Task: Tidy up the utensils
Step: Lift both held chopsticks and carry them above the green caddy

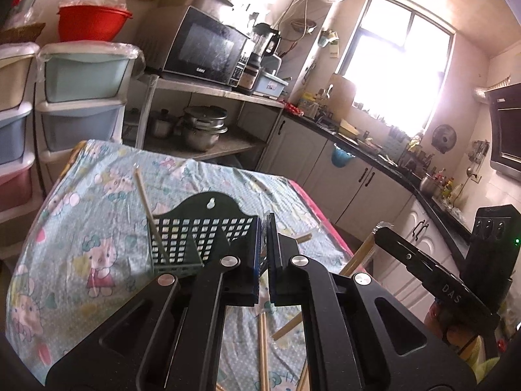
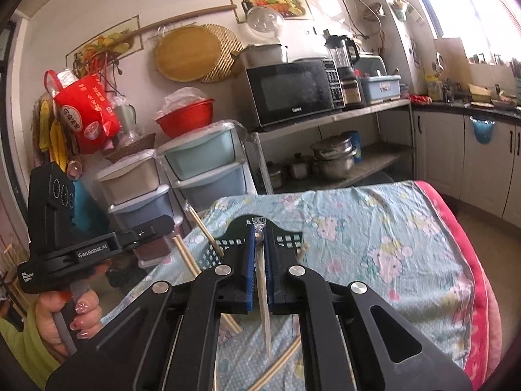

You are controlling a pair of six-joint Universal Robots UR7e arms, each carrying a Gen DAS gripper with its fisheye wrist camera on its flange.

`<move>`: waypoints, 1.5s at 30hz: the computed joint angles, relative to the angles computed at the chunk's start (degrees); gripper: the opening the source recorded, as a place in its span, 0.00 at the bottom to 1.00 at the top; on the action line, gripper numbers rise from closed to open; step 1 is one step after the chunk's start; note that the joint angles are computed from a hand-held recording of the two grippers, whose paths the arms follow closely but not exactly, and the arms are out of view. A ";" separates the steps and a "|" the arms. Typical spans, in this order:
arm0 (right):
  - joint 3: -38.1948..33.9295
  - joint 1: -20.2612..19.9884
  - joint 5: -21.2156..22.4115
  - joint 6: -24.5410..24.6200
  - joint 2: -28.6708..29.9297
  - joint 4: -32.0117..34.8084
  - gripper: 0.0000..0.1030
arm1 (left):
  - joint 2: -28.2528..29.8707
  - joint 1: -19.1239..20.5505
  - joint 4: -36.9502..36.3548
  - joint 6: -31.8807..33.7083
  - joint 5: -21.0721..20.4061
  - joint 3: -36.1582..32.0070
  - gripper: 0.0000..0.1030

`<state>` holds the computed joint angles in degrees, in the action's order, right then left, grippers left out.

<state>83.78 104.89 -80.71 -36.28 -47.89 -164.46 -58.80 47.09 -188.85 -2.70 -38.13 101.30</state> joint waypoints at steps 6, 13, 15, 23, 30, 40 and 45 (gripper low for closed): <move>-1.21 0.82 0.82 -0.37 0.50 0.10 0.05 | 0.77 -0.51 -0.62 2.78 -0.49 -2.03 0.01; -3.77 1.81 1.73 -0.33 1.65 0.27 0.05 | 1.89 -1.18 -2.41 6.90 -0.69 -4.61 0.01; -4.43 2.07 2.00 -0.46 1.90 0.21 0.05 | 2.30 -1.37 -3.27 8.31 -0.53 -5.50 0.01; -6.62 2.82 3.09 -0.75 2.79 -0.59 0.05 | 3.19 -1.80 -5.43 12.78 -0.54 -8.40 0.01; -9.73 3.47 3.64 -0.09 4.35 -1.41 0.05 | 4.21 -1.86 -8.17 17.27 0.18 -10.81 0.01; -16.20 4.19 2.91 0.78 8.84 -2.65 0.05 | 6.51 -0.75 -10.76 21.02 -0.19 -15.01 0.01; -18.97 4.13 3.24 2.19 10.96 -3.00 0.05 | 8.26 -0.06 -12.11 23.36 -0.92 -16.89 0.01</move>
<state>64.82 109.03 -77.47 -34.10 -36.93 -167.47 -50.54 47.03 -200.96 20.66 -39.05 84.41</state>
